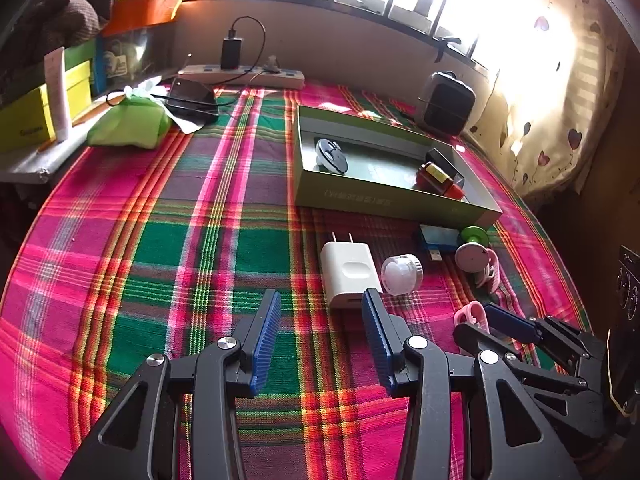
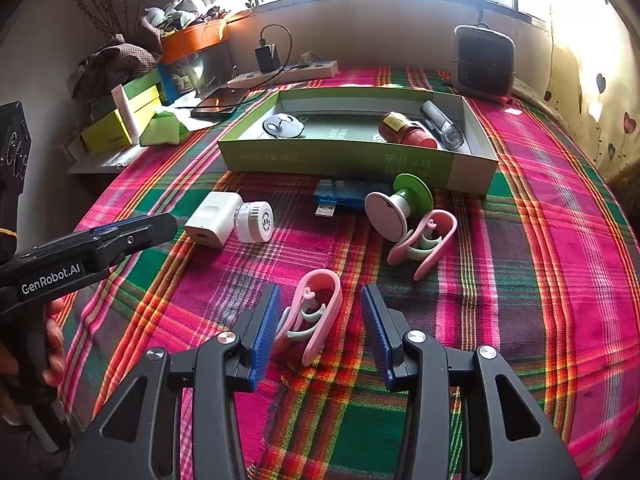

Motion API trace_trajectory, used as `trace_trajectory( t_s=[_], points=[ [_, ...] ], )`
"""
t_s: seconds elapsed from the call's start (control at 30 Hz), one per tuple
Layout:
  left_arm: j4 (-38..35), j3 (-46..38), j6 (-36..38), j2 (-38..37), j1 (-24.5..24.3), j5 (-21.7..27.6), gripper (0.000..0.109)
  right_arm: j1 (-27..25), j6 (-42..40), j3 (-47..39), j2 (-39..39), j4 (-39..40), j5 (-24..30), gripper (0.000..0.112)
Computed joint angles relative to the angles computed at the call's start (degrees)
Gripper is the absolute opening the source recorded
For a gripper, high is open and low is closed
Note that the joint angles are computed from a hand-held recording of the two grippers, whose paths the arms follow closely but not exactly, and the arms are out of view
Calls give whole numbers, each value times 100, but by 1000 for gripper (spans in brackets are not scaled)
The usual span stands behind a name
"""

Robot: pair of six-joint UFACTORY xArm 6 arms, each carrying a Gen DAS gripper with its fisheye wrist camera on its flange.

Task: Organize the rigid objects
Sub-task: 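Grasp the white charger plug with the left tool while the right tool grasps a pink clip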

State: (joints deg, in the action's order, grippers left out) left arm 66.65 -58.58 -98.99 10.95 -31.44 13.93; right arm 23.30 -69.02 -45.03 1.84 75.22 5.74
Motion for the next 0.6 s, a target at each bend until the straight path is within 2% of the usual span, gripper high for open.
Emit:
trace_trajectory(
  t_s=[0.47,0.6],
  points=[
    [-429,-227,520,213,-82,7,41,109,-266,129,-99,61,-387,43],
    [-563,-316,678,287,-113,34,41,75,-233,183,-124,-64,-338,31]
  ],
)
